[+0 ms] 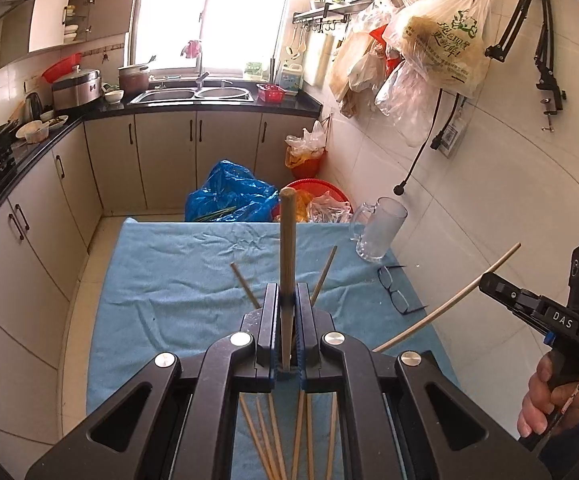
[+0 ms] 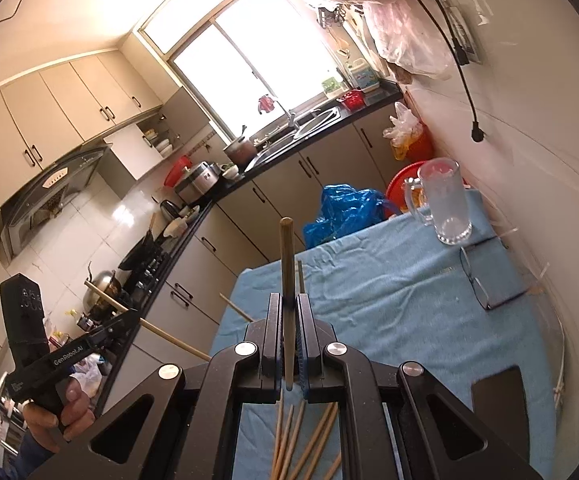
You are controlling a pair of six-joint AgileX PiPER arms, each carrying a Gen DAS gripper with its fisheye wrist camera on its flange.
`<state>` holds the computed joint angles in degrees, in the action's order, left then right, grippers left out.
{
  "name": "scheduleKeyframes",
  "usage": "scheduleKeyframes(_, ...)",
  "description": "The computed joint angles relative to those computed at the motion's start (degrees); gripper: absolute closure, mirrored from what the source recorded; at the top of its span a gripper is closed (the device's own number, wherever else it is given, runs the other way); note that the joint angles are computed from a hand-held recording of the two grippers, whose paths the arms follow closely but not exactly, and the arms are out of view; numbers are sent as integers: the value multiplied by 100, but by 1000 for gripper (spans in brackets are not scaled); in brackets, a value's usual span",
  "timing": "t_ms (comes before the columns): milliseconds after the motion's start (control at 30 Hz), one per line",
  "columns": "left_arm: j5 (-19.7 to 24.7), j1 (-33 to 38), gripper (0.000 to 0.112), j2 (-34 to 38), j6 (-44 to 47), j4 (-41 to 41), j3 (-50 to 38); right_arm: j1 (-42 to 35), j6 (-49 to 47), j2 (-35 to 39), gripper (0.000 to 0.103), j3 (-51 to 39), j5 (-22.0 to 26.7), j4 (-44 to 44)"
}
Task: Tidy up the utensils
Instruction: 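Lower the left gripper's chopstick into the black cup and open while the right gripper releases its own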
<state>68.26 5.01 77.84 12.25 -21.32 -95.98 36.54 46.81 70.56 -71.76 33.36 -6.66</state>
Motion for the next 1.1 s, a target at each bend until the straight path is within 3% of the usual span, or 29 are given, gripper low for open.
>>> scheduleKeyframes(467,-567,-692,106,779,-914,813,16,-1025,-2733,1304,96,-689,-185,2600)
scheduleKeyframes(767,-902,-677,106,898,-1193,912,546,-1096,-3581,2232,96,-1102,109,3245)
scheduleKeyframes(1100,-1075,-575,105,1091,-1293,973,739,-1071,-3866,3040,96,-1549,366,3561)
